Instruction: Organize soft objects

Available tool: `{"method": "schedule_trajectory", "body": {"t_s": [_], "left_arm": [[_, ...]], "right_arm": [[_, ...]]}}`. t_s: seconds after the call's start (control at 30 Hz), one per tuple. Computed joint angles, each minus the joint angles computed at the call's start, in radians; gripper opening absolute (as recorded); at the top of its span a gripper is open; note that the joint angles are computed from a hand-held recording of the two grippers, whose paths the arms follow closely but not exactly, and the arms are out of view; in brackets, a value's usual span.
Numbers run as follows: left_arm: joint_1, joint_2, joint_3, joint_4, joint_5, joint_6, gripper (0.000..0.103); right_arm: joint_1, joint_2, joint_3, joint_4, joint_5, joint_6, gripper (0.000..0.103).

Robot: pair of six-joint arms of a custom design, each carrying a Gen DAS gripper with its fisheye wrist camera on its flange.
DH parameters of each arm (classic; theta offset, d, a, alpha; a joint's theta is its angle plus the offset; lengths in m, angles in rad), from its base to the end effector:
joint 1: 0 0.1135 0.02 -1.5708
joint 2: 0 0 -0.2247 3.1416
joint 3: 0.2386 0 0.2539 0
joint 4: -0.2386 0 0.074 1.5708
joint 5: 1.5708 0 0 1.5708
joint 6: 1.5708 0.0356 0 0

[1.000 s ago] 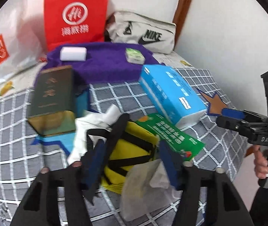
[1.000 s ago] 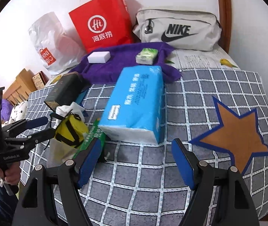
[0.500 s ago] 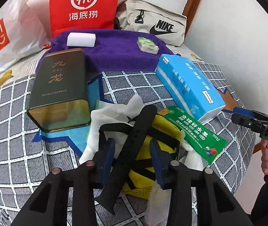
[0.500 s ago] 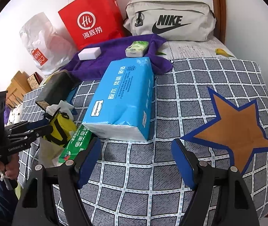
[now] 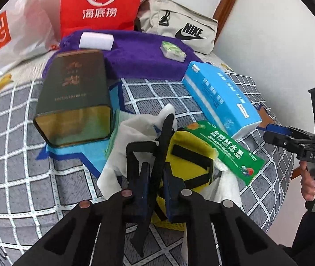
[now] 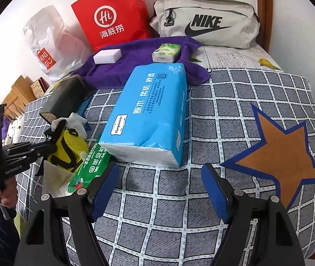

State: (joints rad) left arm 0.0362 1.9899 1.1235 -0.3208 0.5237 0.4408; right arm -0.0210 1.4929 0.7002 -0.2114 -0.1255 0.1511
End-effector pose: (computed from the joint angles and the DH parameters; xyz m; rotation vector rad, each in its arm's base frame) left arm 0.3566 -0.0049 0.0724 0.6541 2.5164 -0.5571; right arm 0.2771 -0.0014 0.1117 0.1745 2.5709 0.2103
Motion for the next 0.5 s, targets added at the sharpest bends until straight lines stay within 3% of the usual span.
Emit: {"method": "schedule_trajectory", "body": {"t_s": [0.13, 0.5], "left_arm": [[0.013, 0.021, 0.017, -0.001, 0.009, -0.019, 0.015], [0.020, 0.035, 0.035, -0.008, 0.031, -0.024, 0.009]], "right_arm": [[0.017, 0.001, 0.005, -0.012, 0.013, -0.008, 0.076], [0.051, 0.016, 0.028, -0.026, 0.034, -0.008, 0.076]]}}
